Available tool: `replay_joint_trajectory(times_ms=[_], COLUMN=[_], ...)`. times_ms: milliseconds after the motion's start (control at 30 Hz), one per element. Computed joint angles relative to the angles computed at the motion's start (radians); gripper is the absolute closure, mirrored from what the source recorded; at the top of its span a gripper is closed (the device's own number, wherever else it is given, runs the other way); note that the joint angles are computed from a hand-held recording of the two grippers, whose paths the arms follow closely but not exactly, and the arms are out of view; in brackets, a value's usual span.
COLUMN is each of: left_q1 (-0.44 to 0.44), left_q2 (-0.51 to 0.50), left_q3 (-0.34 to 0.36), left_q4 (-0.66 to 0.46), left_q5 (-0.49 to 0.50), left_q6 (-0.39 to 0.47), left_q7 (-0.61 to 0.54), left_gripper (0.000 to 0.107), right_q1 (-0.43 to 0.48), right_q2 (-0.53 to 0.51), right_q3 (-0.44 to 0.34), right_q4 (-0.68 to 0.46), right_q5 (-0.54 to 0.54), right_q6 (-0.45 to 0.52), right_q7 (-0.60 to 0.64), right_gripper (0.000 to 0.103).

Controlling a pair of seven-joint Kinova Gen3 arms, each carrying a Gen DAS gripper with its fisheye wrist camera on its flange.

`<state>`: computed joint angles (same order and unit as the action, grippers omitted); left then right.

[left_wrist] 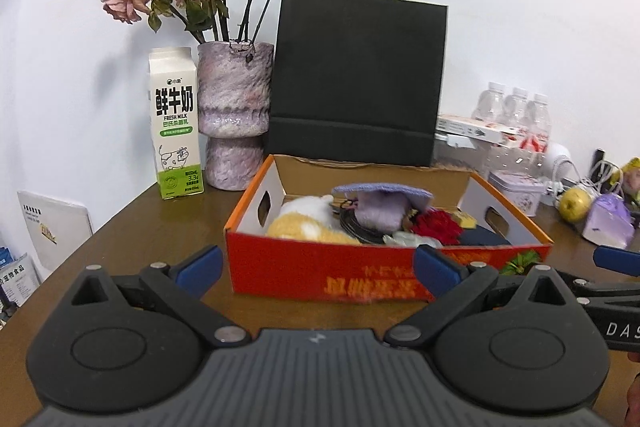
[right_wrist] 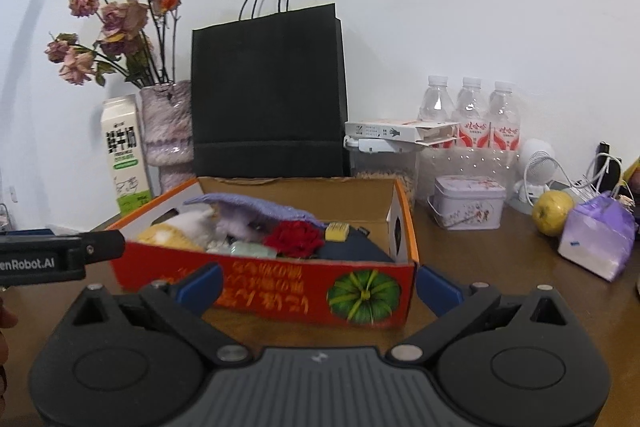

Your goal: Organize objects

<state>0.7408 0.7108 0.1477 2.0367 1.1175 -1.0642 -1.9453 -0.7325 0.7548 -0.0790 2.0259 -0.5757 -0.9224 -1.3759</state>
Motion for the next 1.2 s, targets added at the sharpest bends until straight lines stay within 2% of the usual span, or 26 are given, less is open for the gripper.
replay_joint_trajectory(times_ms=[167,267,500,733,1067,1200], left_q1=[0.056,0.101,0.239,0.346,0.433,0.450], left_q2=[-0.054,-0.094,-0.166,-0.205,-0.194,-0.191], left_q3=[0.028,0.046,0.110,0.167,0.201,0.206], left_q4=[0.079,0.133,0.200,0.244,0.255,0.257], left_q5=[0.041,0.078,0.286,0.423,0.500,0.509], left_q6=[-0.032,-0.052,-0.127,-0.206,-0.250,-0.256], left_q7=[0.024,0.038,-0.016,0.035,0.071,0.078], left_gripper=[0.004,0.004,0.004,0.004,0.004,0.004], right_q1=[-0.041,-0.094,-0.209,-0.322,-0.488,-0.529], right_q2=[-0.067,-0.111,-0.213,-0.266,-0.281,-0.283], right_q3=[-0.018,-0.026,-0.083,-0.136,-0.182,-0.192], right_q4=[0.109,0.172,0.328,0.445,0.523,0.543], right_q5=[-0.033,-0.099,-0.230,-0.336,-0.526,-0.561], right_q6=[-0.041,-0.075,-0.163,-0.247,-0.325,-0.348], right_q7=[-0.004,0.018,0.020,-0.020,-0.055,-0.065], right_gripper=[0.000,0.000,0.000,0.000,0.000,0.000])
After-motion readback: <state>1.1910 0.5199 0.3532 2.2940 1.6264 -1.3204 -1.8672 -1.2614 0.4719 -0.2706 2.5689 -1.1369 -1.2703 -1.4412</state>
